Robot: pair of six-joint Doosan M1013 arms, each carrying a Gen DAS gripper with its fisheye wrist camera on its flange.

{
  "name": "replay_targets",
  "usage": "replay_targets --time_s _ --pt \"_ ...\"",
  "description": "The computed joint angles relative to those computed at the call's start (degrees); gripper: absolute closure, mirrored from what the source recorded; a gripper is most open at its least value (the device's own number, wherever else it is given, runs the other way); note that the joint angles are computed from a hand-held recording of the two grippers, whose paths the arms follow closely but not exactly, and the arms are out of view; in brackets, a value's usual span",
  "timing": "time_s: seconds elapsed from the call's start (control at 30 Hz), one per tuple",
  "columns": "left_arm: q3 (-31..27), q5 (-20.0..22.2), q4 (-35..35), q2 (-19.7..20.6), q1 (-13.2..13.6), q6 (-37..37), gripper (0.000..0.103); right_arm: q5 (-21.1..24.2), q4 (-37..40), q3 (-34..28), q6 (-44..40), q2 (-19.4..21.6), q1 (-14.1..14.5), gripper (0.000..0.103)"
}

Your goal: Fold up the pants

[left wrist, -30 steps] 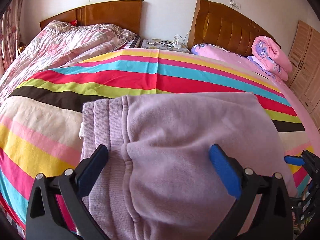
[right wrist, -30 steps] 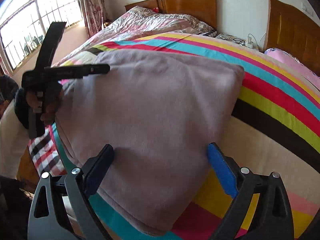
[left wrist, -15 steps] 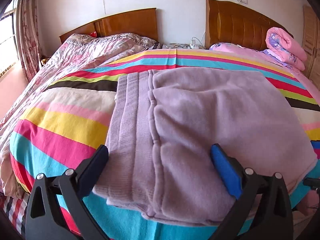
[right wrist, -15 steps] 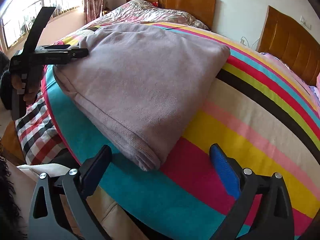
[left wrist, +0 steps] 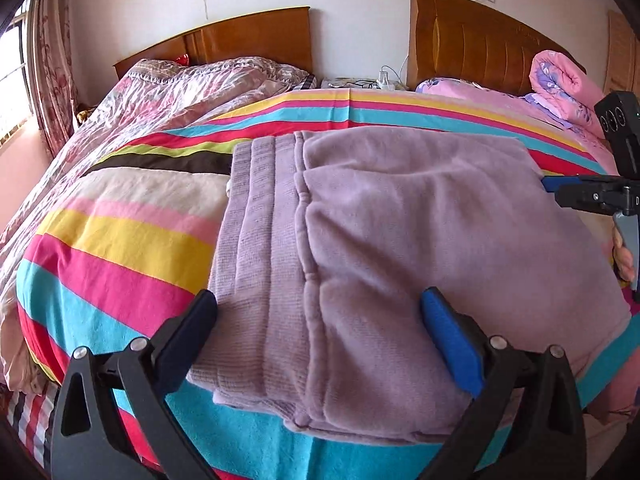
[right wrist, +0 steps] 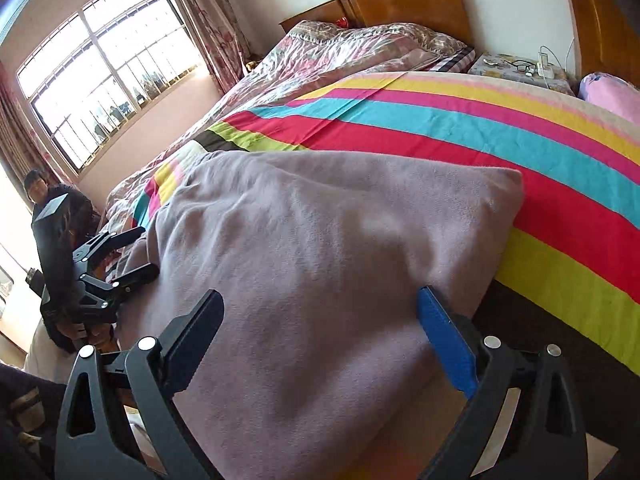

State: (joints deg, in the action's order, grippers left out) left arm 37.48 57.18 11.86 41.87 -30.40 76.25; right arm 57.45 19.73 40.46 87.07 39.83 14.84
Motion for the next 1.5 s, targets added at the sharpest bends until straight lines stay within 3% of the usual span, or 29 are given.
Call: replay_targets --time_s 0.03,0.1,0.17,0.23,0.27,0.33,0.4,0.57,0.63,0.73,0.83,0.87,0.93,1.0,1.1,1.17,1.27,1.3,1.37,1.43,1.5 --pt "-0.21 0.29 -0.79 0.11 0.25 0.22 0.001 -2.24 -1.89 -0.07 1.97 -0.21 0.04 0.01" --pt "-0.58 0.8 -3.0 0.41 0.75 0.55 0.001 -3.75 3.32 -1.85 0.88 0.76 -1.05 0.01" --pt "-0.39 0.49 -3.49 0.42 0.88 0.44 0.001 0.61 4.38 -7.76 1.02 4.17 -1.51 0.009" --pt "-0.23 0.23 -3.49 0.37 0.89 0.52 0.001 7.25 -3.33 -16.16 4.92 8.86 -1.31 0.009" --pt "-0.02 0.0 -3.55 0.28 0.88 0.41 0.001 7.87 -4.07 -17.92 6.41 10.02 -1.63 0.01" --pt "0.39 -0.37 -3.44 0.08 0.88 0.43 0.001 3.77 -2.68 -16.49 9.55 9.43 -2.29 0.01" --pt "0.43 -0.34 -3.06 -0.11 0.85 -0.11 0.001 4.22 -8.18 -17.47 14.02 9.23 -1.41 0.009" --pt "4.1 -6.56 -4.32 -3.53 0.86 -1.04 0.002 -2.66 -7.65 -4.13 6.15 0.53 1.49 0.009" --pt "2.87 -7.35 -6.09 -3.29 0.8 0.66 0.002 -4.66 -10.46 0.9 5.82 -2.47 3.29 0.009" --pt "-2.76 -3.92 -3.08 0.08 -0.25 3.67 0.002 -5.55 -18.16 5.53 10.63 -4.73 5.94 0.009" --pt "-7.5 1.39 -3.93 3.35 -0.48 6.68 0.002 -1.77 -25.4 6.68 13.78 -4.57 8.05 0.009" --pt "-7.11 2.36 -1.69 3.58 -0.76 6.32 0.002 -0.34 -27.91 7.05 14.53 -4.39 8.63 0.009" --pt "-2.24 -1.54 -0.09 1.6 -0.76 6.26 0.001 -2.94 -29.22 10.26 16.12 -6.06 8.91 0.009" --pt "0.17 -2.52 1.78 -0.05 -0.88 4.24 0.001 -1.14 -31.37 10.35 17.87 -6.67 9.3 0.009" --pt "6.1 -7.88 1.2 -4.26 -0.4 0.84 0.002 -4.76 -32.11 13.43 17.72 -9.2 9.97 0.009" --pt "8.04 -8.11 1.41 -5.43 -0.35 0.91 0.002 -5.9 -32.8 15.05 18.53 -10.02 10.39 0.008" --pt "7.88 -3.53 3.37 -4.23 -0.47 0.38 0.001 -2.2 -34.9 15.44 19.76 -9.17 10.78 0.008" --pt "9.67 -5.51 1.65 -5.06 -0.04 -0.53 0.001 -4.75 -34.05 17.36 20.89 -10.14 10.49 0.008" --pt "10.19 -5.32 0.56 -5.56 0.3 -2.23 0.001 -3.57 -33.2 17.62 22.43 -10.83 10.12 0.008" --pt "11.0 -4.99 6.62 -6.52 -0.5 -8.04 0.001 -3.77 -36.93 18.68 24.44 -12.28 10.57 0.008" --pt "11.21 -1.32 19.94 -7.24 -2.5 -17.81 0.001 -4.06 -40.88 20.14 26.97 -14.09 11.08 0.008"
